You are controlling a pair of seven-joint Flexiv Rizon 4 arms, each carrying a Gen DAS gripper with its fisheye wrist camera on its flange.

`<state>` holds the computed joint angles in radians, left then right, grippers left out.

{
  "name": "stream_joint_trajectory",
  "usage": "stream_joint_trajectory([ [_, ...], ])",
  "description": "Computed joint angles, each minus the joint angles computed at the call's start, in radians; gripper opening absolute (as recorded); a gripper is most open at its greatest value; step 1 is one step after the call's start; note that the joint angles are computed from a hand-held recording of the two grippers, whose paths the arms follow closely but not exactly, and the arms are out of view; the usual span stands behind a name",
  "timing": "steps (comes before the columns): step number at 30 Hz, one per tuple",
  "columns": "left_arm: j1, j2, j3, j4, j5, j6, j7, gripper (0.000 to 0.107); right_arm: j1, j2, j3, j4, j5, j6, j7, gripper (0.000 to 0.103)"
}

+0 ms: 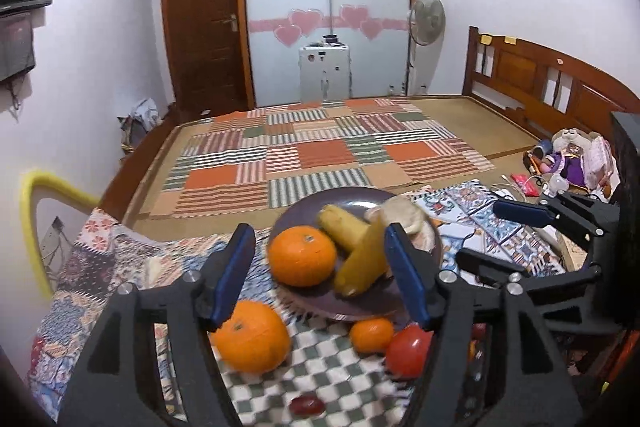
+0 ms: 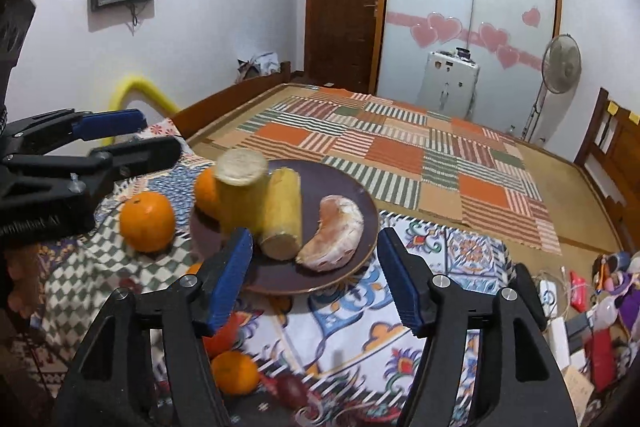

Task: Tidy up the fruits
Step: 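Grasp the large orange with the left gripper while the right grasps the tomato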

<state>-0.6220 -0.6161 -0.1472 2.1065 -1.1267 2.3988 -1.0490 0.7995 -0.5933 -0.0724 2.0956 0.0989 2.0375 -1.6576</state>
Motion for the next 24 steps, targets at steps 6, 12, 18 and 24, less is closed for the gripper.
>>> stream_joint_trajectory([
  [6, -0.019, 0.032, -0.004, 0.086, -0.068, 0.023, 0.011, 0.069, -0.051, -0.011, 0.062, 0.013, -0.032, 0.003, 0.031, 0.063],
  [12, 0.003, 0.04, -0.016, 0.161, -0.08, 0.006, -0.033, 0.069, -0.057, -0.027, 0.056, -0.003, -0.049, -0.045, 0.069, 0.063],
  [18, 0.029, 0.038, 0.006, 0.227, -0.006, -0.038, -0.128, 0.07, -0.091, -0.021, 0.085, 0.027, -0.096, -0.05, 0.106, 0.063],
  [24, 0.088, 0.031, 0.038, 0.24, 0.141, -0.174, -0.228, 0.073, -0.075, -0.022, 0.097, 0.062, -0.097, -0.019, 0.122, 0.063],
])
